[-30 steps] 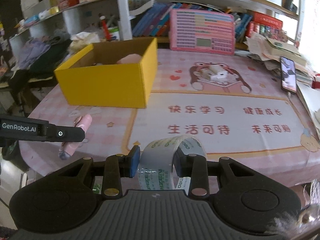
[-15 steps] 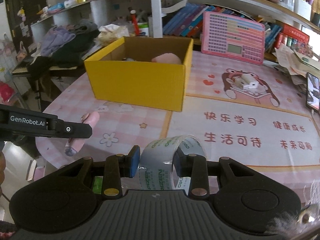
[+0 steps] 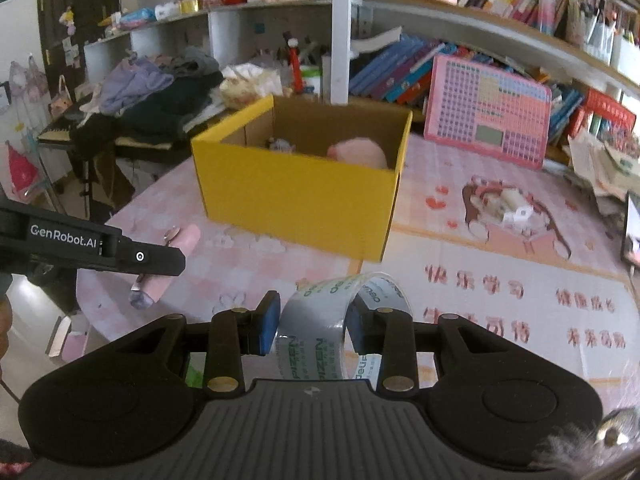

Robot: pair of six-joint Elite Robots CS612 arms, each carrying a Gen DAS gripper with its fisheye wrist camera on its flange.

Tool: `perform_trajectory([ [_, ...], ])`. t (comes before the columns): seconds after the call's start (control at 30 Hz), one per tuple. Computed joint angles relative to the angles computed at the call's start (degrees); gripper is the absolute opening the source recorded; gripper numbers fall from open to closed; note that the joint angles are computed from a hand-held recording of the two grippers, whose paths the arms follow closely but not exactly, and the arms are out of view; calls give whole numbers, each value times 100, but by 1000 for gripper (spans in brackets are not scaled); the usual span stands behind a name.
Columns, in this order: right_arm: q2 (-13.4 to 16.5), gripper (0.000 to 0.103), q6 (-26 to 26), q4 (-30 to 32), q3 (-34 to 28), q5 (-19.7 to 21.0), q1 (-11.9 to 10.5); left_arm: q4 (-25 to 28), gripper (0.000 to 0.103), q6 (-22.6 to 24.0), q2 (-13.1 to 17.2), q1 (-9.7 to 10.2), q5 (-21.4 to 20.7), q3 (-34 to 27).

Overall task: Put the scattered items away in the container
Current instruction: 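Lift the pink stapler and tape roll and carry both over the yellow box, then lower both grippers into the box and open them to release stapler and tape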

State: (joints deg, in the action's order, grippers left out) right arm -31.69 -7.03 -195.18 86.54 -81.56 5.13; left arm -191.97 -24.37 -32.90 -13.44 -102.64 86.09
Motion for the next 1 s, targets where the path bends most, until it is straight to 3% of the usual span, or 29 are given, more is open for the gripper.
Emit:
perform_trajectory([
  [0.37, 189, 33, 33, -585, -713, 344, -95, -493, 23, 264, 121, -24, 422, -533],
  [0.57, 512, 33, 398, -387, -1614, 771, -154, -240, 23, 410, 351, -38, 735, -1140],
  [0.73, 933, 31, 497, 289, -2684, 891, -149, 253, 23, 552, 634, -57, 956, -1782],
  [0.93, 1676, 26, 431, 1752, -4326, 1031, -103, 1191, 23, 863, 1054, -105, 1207, -2688],
  [1.0, 1983, 15, 364, 2362, -4972, 1122, -88, 1560, 23, 933, 1189, -122, 1248, -2973],
])
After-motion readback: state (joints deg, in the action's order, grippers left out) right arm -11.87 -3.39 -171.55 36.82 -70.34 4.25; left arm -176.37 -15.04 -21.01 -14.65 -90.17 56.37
